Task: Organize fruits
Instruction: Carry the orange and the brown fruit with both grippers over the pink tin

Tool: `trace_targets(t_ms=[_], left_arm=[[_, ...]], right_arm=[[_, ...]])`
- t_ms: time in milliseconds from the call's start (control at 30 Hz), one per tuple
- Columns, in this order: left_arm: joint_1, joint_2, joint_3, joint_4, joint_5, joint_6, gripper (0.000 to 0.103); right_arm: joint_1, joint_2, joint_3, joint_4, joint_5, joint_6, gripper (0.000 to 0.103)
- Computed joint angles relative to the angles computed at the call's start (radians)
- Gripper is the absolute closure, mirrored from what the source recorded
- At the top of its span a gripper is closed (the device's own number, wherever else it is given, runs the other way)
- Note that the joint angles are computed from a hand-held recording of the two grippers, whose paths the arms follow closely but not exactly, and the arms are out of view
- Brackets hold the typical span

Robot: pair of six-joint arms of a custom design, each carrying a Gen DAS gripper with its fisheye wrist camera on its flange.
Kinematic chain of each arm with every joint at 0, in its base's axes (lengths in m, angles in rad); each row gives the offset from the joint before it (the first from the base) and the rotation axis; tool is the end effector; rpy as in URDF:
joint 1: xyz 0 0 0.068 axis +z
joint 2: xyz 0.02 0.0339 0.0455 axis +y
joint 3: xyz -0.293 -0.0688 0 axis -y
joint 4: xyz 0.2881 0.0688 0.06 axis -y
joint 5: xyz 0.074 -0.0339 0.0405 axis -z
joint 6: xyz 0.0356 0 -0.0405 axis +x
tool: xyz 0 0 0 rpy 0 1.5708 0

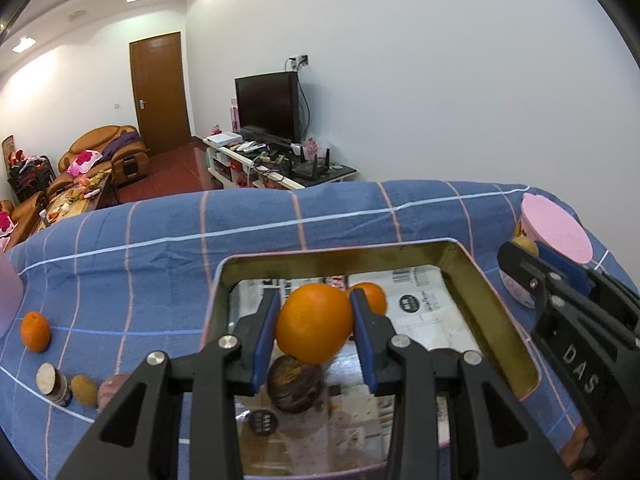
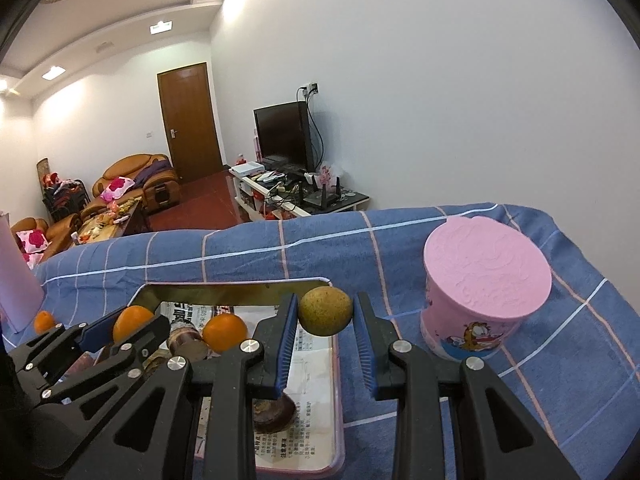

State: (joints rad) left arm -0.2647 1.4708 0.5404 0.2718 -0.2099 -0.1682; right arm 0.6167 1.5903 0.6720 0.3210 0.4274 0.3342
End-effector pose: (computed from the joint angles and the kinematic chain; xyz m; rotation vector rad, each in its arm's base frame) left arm 0.2887 -0.0706 0.1433 -0.0075 2.2125 -0.0055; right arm 0.2829 0.1825 0.1541 -0.0568 2.1090 0.1033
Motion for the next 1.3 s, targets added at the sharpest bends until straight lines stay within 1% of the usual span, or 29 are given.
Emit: trace_targets(t_ms=[133,433,667,767,1100,1300], left_arm=[[-0.017,0.028,0.028,-0.004,-0.003,-0.003,0.065],[0.012,0.052,0.038,-0.016,0.018,0.006,0.065],[0.009,0.074,0.039,-0.013,0.01,0.006,0.065],[0.002,0.08,0.042,-0.006,-0.009,0.006,0.065],[0.003,0.084,0.021,0.021,-0.01,0.007,0.065],[0.009,0.079,0.012,0.024,0.001,-0.003,0.065]], right_arm=[[-0.008,0.012,0.006,-0.002,0.01,0.001,0.073],[-0.013,0.075,0.051,-0.033,-0.042,-0.014,0.073],[-0.009,0.097,0.064,-0.046,-0.073,-0.019,0.073],[-0.002,0.104,0.069,-0.05,-0.079,-0.03,0.073],[-0.014,0.141,0.102,-0.089,-0.185,-0.028,0.073],[-0.015,0.141,0.102,-0.087,-0.199,-0.021,0.073]])
